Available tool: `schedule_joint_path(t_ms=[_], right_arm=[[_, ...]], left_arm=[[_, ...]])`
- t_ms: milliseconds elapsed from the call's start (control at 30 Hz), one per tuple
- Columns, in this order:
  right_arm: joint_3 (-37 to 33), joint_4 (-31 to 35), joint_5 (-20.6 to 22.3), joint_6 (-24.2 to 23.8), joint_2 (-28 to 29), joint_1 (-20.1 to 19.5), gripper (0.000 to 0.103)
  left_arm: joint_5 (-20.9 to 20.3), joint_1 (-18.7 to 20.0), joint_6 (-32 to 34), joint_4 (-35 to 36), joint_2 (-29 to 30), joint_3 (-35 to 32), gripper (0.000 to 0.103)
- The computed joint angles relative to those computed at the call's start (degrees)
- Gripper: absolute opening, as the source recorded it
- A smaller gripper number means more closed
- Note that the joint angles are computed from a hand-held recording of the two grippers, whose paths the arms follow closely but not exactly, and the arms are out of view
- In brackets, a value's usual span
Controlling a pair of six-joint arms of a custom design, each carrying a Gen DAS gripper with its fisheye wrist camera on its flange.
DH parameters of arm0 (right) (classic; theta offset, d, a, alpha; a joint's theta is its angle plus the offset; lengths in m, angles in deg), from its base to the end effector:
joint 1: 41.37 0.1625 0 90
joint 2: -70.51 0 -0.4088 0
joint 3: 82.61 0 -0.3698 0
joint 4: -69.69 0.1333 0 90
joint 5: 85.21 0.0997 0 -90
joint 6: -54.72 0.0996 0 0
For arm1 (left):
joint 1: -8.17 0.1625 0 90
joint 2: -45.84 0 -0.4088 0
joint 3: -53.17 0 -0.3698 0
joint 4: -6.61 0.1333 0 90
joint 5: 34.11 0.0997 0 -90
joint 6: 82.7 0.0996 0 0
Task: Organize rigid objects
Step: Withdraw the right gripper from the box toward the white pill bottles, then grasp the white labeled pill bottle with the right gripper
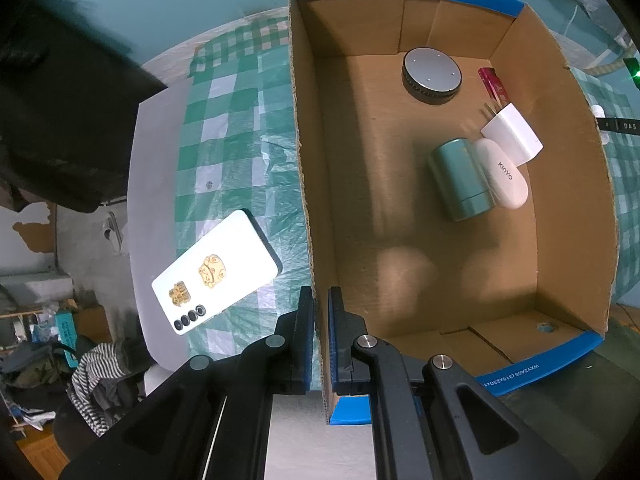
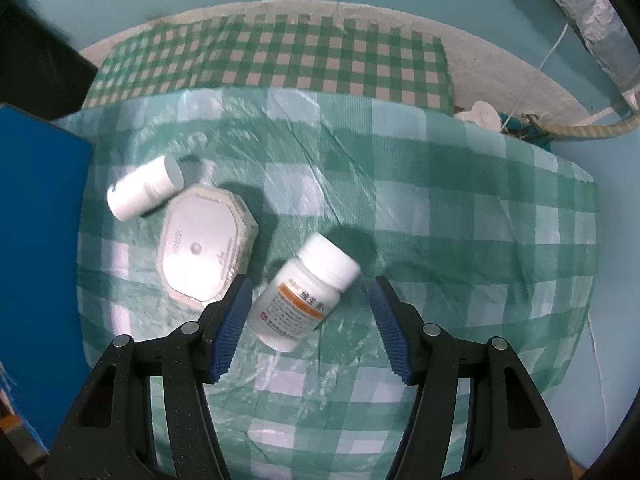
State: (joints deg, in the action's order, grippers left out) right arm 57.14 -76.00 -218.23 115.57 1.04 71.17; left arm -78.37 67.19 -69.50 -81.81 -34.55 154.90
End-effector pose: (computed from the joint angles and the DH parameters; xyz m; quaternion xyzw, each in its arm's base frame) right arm 0.1931 -0.2948 0.1016 -0.2588 -0.8870 0.1537 0.3501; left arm -0.0703 -0.5147 0.3281 0.4111 0.8077 0.1220 0.4046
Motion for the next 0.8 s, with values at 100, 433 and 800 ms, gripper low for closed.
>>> schedule_joint_path(t_ms=[100,433,800], right_arm=[[0.74,-1.36,0.08,0.31,0.02,-0.01,0.062],[-0.3,-0.25,0.33,3.7,1.57,0.0,0.032],[-2.05,4.13,0.82,7.39,2.27,2.81,0.031]], left_arm=[[0.06,-0.06,-0.27,0.09,-0.09,0.02,0.005],[-0.03,-0.1,-0.16,0.11,-0.09,-0.02,0.005],[-0.38,-0.01,0.38,0.1,0.34,-0.56,0.005]])
